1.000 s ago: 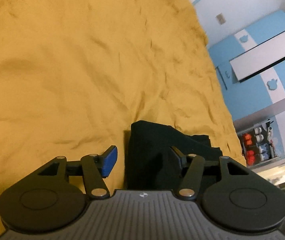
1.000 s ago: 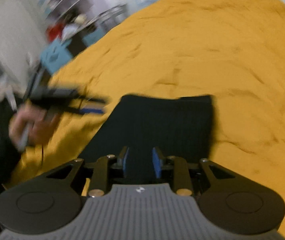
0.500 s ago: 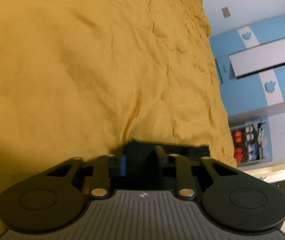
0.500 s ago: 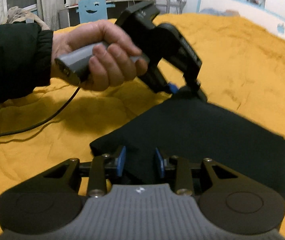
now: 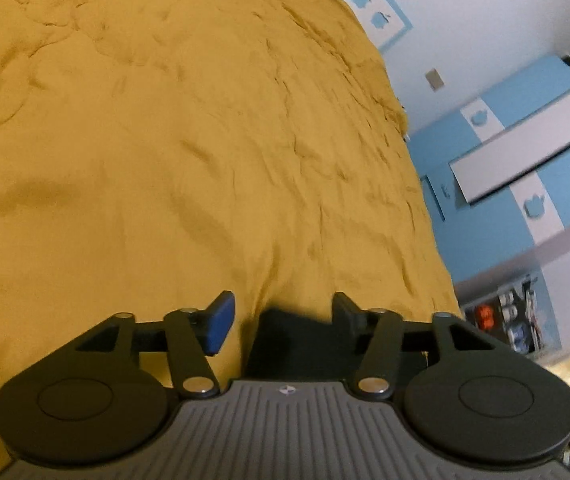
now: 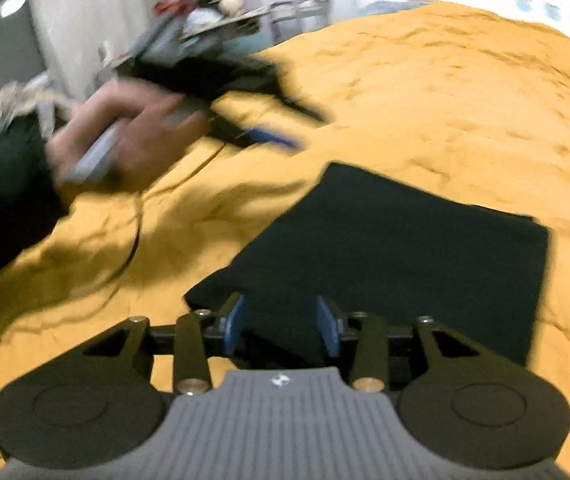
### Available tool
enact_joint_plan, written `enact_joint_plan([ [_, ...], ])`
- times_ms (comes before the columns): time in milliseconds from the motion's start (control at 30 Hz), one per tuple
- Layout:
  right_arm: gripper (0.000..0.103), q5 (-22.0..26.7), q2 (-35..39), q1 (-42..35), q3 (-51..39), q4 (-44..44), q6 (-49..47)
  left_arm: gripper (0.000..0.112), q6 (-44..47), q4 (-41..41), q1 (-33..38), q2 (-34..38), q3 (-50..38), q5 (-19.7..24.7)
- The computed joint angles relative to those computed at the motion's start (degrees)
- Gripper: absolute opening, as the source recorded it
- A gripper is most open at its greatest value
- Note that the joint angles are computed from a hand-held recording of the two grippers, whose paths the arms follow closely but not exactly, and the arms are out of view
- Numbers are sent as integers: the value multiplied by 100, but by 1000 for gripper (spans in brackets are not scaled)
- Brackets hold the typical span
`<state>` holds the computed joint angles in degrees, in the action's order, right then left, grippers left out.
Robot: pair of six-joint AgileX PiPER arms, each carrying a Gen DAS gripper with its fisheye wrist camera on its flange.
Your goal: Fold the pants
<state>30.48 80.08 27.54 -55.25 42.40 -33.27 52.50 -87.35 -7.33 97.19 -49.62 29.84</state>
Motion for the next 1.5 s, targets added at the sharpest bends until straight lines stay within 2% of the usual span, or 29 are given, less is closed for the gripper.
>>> enact_joint_plan([
  [33, 46, 98, -102, -279, 28, 17, 65, 65, 74, -109, 27, -141, 217, 111],
  [67, 60, 105, -217, -503, 89, 11, 131, 68, 290, -371, 48, -247, 474, 261],
  [100, 66, 91, -322, -748, 154, 54, 133, 73, 367, -500, 57, -300, 623, 377],
  [133, 70, 141, -396, -1043, 185, 93, 153, 75, 560, -733, 39, -377, 830, 459],
  [167, 70, 323, -384, -1328, 110, 91, 222, 77, 766, -959, 22, -452, 1019, 503],
  [267, 77, 1132, -61, -2208, -130, 595, -97, 79, 802, -1072, -191, -478, 1173, 440],
  [500, 77, 2342, 1318, -3122, -700, 1419, -435, 81, 247, -425, -429, 200, 716, 464],
  [700, 77, 3165, 2546, -3264, -1205, 2095, -885, 85, 565, -399, -478, 577, 515, 782],
  [867, 78, 3410, 3149, -3136, -1595, 2425, -1076, 87, 755, -560, -313, 966, 304, 1252],
  [1033, 78, 3355, 3243, -2969, -1673, 2451, -1186, 91, 718, -539, -493, 1097, 127, 1155],
  [1167, 72, 3244, 3227, -2837, -1602, 2616, -1336, 91, 569, -505, -692, 1046, 48, 958],
  [1267, 56, 3234, 3206, -2817, -1565, 2652, -1379, 90, 507, -356, -746, 956, 67, 816],
  [1300, 48, 3286, 3214, -2876, -1540, 2681, -1391, 84, 452, -282, -772, 899, 90, 739],
  [1367, 39, 3387, 3241, -2963, -1527, 2749, -1404, 70, 73, 8, -851, 802, 79, 505],
  [1500, 29, 3376, 3101, -2995, -1433, 2717, -1423, 49, -13, 140, -876, 522, 205, 410],
])
